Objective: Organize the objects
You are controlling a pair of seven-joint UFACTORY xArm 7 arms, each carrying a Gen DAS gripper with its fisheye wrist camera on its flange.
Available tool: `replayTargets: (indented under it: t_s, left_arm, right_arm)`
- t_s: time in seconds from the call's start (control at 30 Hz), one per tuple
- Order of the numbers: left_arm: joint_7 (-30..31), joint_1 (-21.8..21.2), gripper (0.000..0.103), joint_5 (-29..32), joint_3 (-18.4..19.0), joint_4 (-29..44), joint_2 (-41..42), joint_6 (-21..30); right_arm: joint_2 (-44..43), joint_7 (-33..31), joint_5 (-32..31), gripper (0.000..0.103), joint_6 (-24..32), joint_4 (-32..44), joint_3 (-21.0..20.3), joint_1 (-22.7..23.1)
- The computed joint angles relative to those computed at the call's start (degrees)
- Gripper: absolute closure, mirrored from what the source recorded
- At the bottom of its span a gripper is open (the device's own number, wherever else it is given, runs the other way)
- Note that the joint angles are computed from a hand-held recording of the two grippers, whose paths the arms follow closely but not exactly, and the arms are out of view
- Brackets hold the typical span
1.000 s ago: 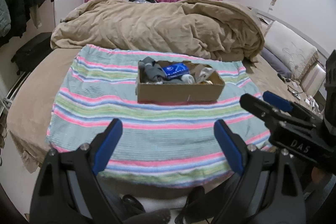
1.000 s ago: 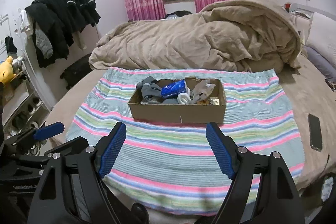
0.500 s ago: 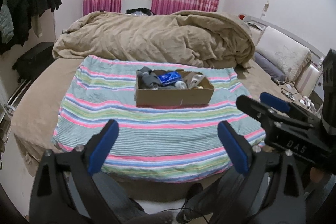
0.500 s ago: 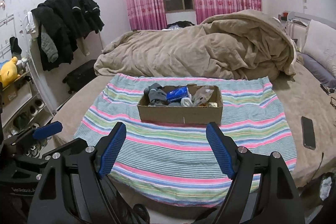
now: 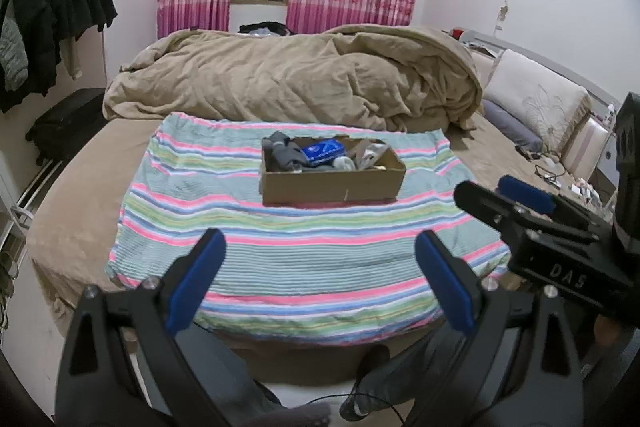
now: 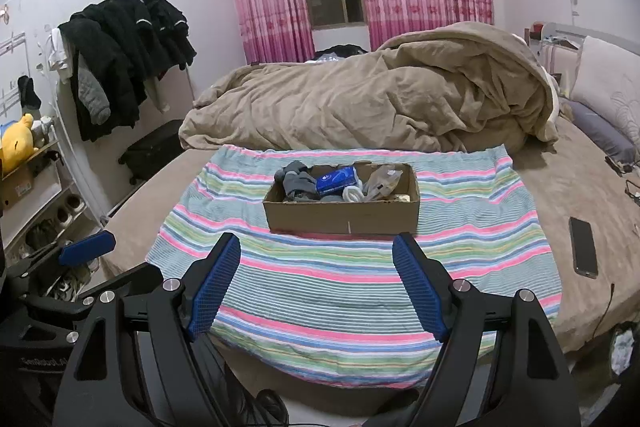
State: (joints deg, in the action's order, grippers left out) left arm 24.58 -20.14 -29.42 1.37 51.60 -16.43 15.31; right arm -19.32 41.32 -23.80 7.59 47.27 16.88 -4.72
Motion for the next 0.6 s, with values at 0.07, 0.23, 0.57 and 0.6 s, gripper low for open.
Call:
replayTargets:
  t_s: [0.07,0.23,0.57,0.6]
  left_arm:
    - [0.2,0.0,0.006,0.0,0.0,-0.3,-0.3,-0.1]
    - [-0.1,0.1,0.006,0.0,0.0,-0.3,-0.3,-0.2]
    - [0.7,-0.3,0.006,-0.5,1.1,-1.2,-1.6,-0.5]
    - [0.9,-0.4,0.006,-0.6,1.2,-1.5,-1.8,-0.9]
  right_arm:
    - [-0.3,0.3,0.0,0.022,-0.2,-0.3,0.1,-0.1]
    - [-0.3,0.2,0.0,0.022,-0.4,-0.4,0.2,-0.1]
    - [-0.5,0.8,-0.3,0.022,-0.5,-0.5,1.1,-0.8]
    - [-0.7,1.0,-0.4,0.022,-0.6,-0.7,1.1,-0.9]
